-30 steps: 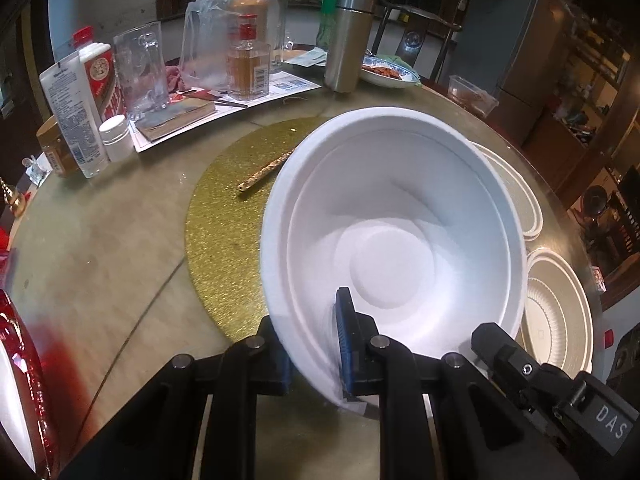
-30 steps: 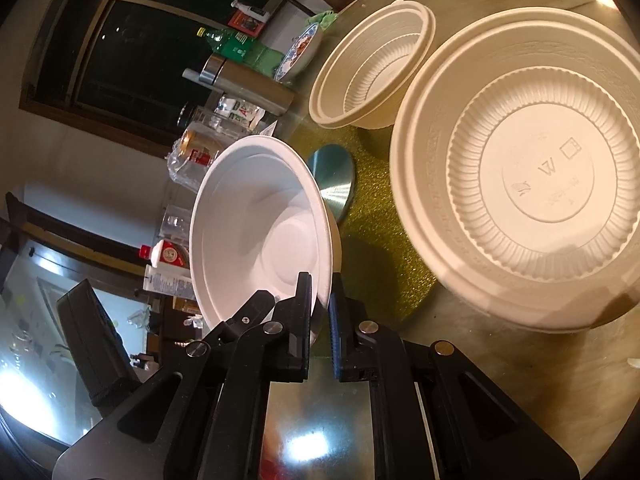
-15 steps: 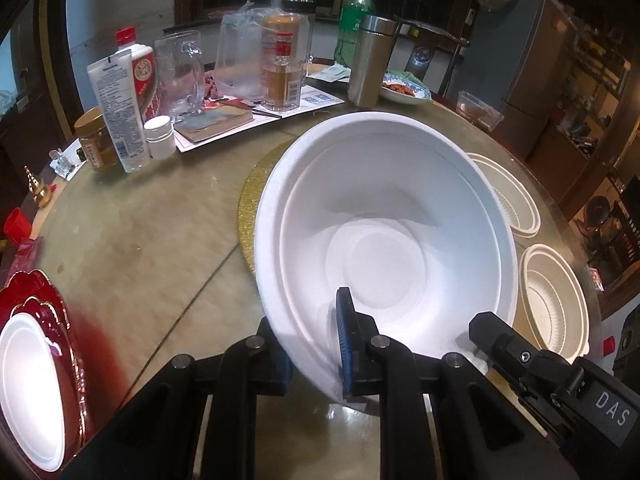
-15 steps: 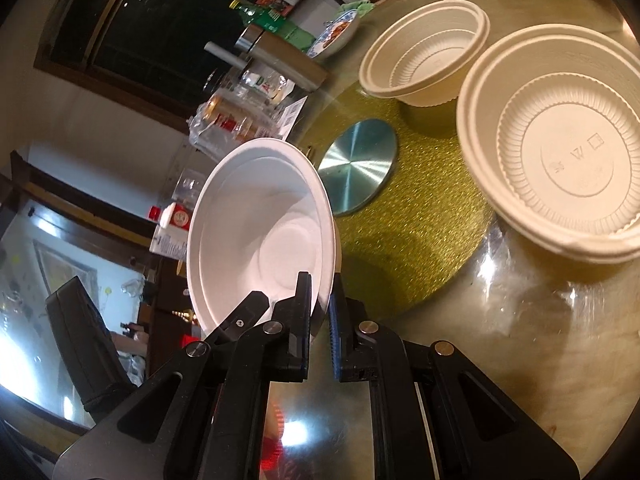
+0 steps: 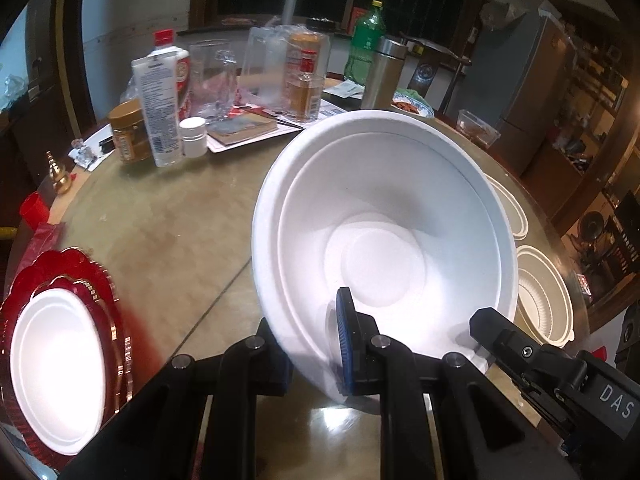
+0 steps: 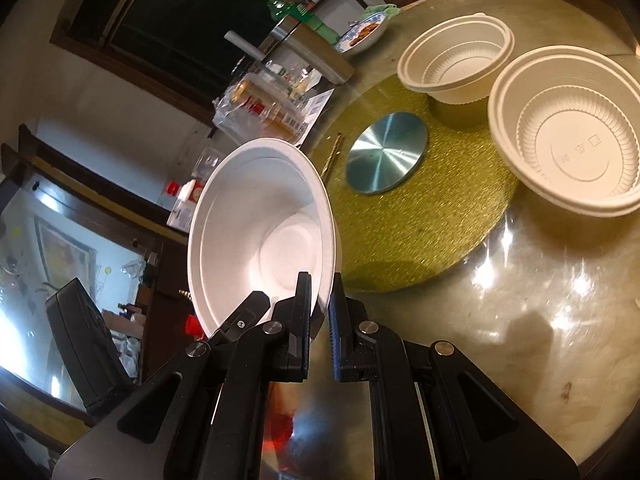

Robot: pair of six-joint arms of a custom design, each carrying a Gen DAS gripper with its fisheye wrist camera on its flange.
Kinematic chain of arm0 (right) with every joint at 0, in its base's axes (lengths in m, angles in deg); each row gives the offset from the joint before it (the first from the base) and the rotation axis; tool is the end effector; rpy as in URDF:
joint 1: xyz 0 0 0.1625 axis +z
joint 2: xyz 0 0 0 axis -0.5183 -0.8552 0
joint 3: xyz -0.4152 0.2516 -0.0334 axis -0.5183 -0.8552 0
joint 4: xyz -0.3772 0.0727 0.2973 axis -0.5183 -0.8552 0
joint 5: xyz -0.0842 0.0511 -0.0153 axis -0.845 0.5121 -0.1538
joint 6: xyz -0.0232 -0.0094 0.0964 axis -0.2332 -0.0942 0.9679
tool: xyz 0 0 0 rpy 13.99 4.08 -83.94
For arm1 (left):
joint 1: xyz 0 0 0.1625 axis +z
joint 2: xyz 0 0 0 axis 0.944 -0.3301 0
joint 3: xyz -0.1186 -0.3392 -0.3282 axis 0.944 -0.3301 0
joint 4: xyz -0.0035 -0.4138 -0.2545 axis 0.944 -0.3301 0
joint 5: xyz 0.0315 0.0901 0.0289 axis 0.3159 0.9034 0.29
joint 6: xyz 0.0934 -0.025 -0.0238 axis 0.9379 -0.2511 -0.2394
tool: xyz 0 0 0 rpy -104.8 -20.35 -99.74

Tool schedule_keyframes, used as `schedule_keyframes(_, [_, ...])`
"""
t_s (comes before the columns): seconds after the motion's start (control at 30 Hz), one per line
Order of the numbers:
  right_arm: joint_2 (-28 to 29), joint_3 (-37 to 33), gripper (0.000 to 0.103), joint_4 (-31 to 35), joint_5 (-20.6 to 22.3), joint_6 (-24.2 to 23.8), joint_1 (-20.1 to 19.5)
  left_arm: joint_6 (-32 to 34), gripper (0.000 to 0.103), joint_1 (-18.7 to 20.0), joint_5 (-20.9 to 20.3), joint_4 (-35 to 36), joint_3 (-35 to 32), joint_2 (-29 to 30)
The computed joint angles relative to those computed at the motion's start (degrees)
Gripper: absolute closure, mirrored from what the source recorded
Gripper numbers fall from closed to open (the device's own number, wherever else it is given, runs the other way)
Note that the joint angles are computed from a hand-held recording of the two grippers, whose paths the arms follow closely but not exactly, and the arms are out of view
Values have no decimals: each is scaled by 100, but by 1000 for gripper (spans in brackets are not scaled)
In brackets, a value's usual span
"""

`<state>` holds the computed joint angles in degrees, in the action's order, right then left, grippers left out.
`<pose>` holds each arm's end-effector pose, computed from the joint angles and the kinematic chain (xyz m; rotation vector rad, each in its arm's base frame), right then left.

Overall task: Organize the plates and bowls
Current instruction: 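Lift the white foam bowl and carry it over the red plate stack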

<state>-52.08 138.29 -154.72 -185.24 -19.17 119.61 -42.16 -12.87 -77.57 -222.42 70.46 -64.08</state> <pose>0.0825 -0.7804 0.2230 -0.6307 -2.5272 1.5257 -0.3474 -0.8880 -0.0053 0.8540 2.5536 -0.5722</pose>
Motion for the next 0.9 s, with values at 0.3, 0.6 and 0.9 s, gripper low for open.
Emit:
schedule_keyframes(0.3, [165,-46,95,-26,-41,-174,197,3,85,120,-85,-392,470,-357])
schedule_keyframes(0.6, [357,-192,95,25,-20,-431,398,-70,85,237,-181,-794,867,-710])
schedule_keyframes(0.9, [517,-339,95,60,-39,-669,596,-115,85,295,-198,-1157,1167,-967])
